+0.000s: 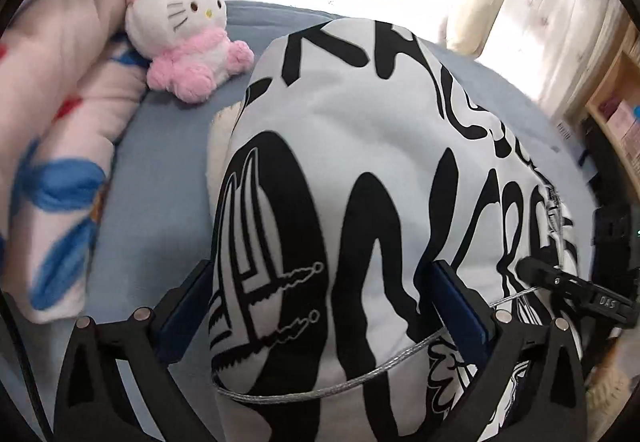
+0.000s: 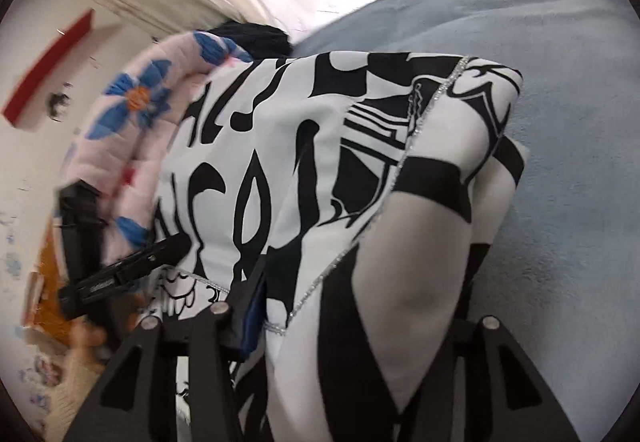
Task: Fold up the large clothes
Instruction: 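Lift the bundle with both grippers and carry it toward the cream clothes stack, then place the bundle on the cream clothes stack and open both grippers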
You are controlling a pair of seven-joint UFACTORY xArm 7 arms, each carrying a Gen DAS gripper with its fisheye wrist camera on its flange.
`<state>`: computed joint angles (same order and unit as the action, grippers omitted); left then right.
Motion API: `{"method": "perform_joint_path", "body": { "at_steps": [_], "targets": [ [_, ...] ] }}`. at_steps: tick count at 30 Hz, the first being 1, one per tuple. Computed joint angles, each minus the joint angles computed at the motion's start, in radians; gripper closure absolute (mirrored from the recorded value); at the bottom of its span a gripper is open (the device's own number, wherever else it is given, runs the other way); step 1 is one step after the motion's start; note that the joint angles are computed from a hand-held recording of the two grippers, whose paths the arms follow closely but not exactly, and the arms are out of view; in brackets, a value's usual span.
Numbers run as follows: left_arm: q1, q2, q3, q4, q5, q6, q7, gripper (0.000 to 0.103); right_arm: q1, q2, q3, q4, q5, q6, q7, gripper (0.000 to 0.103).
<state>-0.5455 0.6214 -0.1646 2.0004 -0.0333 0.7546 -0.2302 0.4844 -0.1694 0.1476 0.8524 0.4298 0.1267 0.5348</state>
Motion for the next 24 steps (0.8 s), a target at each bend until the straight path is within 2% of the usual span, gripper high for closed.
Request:
{"method": "perform_joint_path", "body": {
  "at_steps": [1,3,6,9,12,14,16,18,19,20,22,24],
  "targets": [
    [-0.003,-0.015,0.007,-0.023,0.010,-0.017,-0.004,0.000,0.008,-0.014,-0.008,0.003,0.006,0.028,-0.021,0.055],
    [-0.024,-0.057,0.035,-0.073,0.053,-0.044,-0.040,0.000,-0.039,-0.047,0.024,0.021,-0.077,0.126,0.049,0.053],
    [-0.079,-0.128,0.090,-0.125,0.174,-0.022,-0.149,0.000,-0.117,-0.107,0.092,0.066,-0.261,0.297,0.207,0.050],
    [-0.106,-0.226,0.104,-0.231,0.291,-0.031,-0.236,0.002,-0.167,-0.184,0.174,0.115,-0.468,0.490,0.333,0.050],
    [-0.095,-0.337,0.075,-0.374,0.345,-0.080,-0.292,0.008,-0.187,-0.251,0.235,0.119,-0.607,0.556,0.428,0.050],
    [-0.084,-0.385,0.047,-0.439,0.364,-0.092,-0.316,0.019,-0.183,-0.276,0.261,0.122,-0.653,0.566,0.462,0.051],
    [-0.079,-0.418,0.024,-0.487,0.397,-0.100,-0.342,0.025,-0.174,-0.257,0.283,0.144,-0.687,0.562,0.475,0.055],
    [-0.088,-0.427,0.014,-0.509,0.468,-0.080,-0.393,0.032,-0.160,-0.210,0.292,0.178,-0.711,0.575,0.474,0.071],
    [-0.094,-0.422,0.010,-0.501,0.498,-0.048,-0.417,0.034,-0.143,-0.189,0.287,0.186,-0.706,0.588,0.464,0.083],
    [-0.094,-0.423,0.005,-0.509,0.508,-0.038,-0.440,0.034,-0.139,-0.150,0.293,0.214,-0.721,0.614,0.468,0.088],
    [-0.071,-0.424,-0.004,-0.533,0.471,-0.071,-0.465,0.033,-0.137,-0.107,0.304,0.235,-0.788,0.689,0.496,0.093],
    [-0.046,-0.429,-0.012,-0.559,0.418,-0.116,-0.476,0.032,-0.115,-0.107,0.276,0.209,-0.783,0.681,0.517,0.096]
  ]
}}
